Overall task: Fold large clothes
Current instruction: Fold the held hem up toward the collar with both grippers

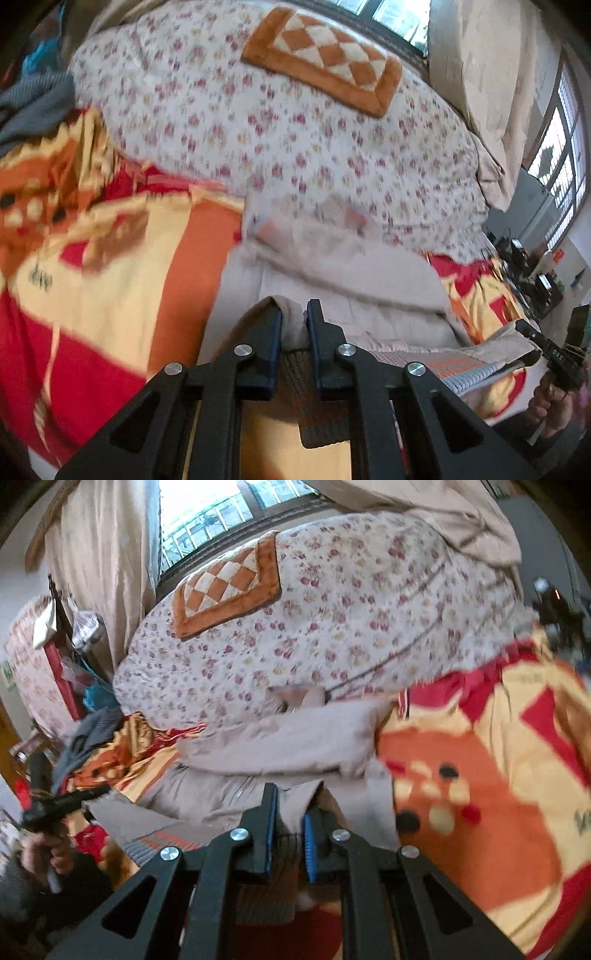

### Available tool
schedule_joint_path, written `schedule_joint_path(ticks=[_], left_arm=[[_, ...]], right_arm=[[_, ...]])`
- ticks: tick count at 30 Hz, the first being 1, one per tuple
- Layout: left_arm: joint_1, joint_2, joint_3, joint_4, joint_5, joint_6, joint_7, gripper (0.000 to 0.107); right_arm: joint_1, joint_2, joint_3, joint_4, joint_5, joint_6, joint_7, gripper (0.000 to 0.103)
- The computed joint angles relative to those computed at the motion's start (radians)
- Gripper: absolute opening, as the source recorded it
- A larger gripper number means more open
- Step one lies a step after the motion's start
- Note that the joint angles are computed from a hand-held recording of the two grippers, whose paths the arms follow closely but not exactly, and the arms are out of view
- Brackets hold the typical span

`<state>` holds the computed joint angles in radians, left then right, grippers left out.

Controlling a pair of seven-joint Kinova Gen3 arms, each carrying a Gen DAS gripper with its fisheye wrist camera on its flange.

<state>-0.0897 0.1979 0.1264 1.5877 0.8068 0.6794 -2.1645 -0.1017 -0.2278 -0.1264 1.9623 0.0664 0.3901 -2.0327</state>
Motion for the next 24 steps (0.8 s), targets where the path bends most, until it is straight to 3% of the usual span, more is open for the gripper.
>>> schedule_joint_path(ticks=[4,7,9,11,13,16,18,24], left_arm=[[0.031,0.033,0.015,-0.088,-0.05,-0.082,0.048,0.001],[0.045,0.093,0.057,-0.197,-0.163,-0.135,0.117,0.001],[0.119,0.151,0.002,-0.29,-0.244,-0.138,0.176,0.001],[0.193,0.218,-0.056,-0.383,-0.325,-0.122,0.253,0.001],[0.229,0.298,-0.068,-0.475,-0.403,-0.11,0.335,0.001],[0.283,0.415,-0.111,-0.614,-0.49,-0.062,0.457,0.001],[0.293,0.487,-0.104,-0.702,-0.56,-0.022,0.537,0.001],[0.312,0.652,-0.086,-0.908,-0.688,0.078,0.601,0.007]], right_arm=[[0.176,0.067,-0.161,-0.101,0.163,0.004,-0.126,0.012],[0.259,0.131,-0.24,-0.181,0.285,0.013,-0.234,0.013],[0.222,0.204,-0.209,-0.252,0.366,0.038,-0.295,0.013],[0.13,0.274,-0.127,-0.315,0.447,0.068,-0.371,0.013],[0.091,0.356,-0.093,-0.38,0.508,0.095,-0.424,0.013],[0.121,0.465,-0.112,-0.469,0.485,0.13,-0.405,0.013],[0.111,0.535,-0.091,-0.538,0.439,0.154,-0.355,0.013],[0.122,0.704,-0.055,-0.68,0.302,0.182,-0.246,0.013]])
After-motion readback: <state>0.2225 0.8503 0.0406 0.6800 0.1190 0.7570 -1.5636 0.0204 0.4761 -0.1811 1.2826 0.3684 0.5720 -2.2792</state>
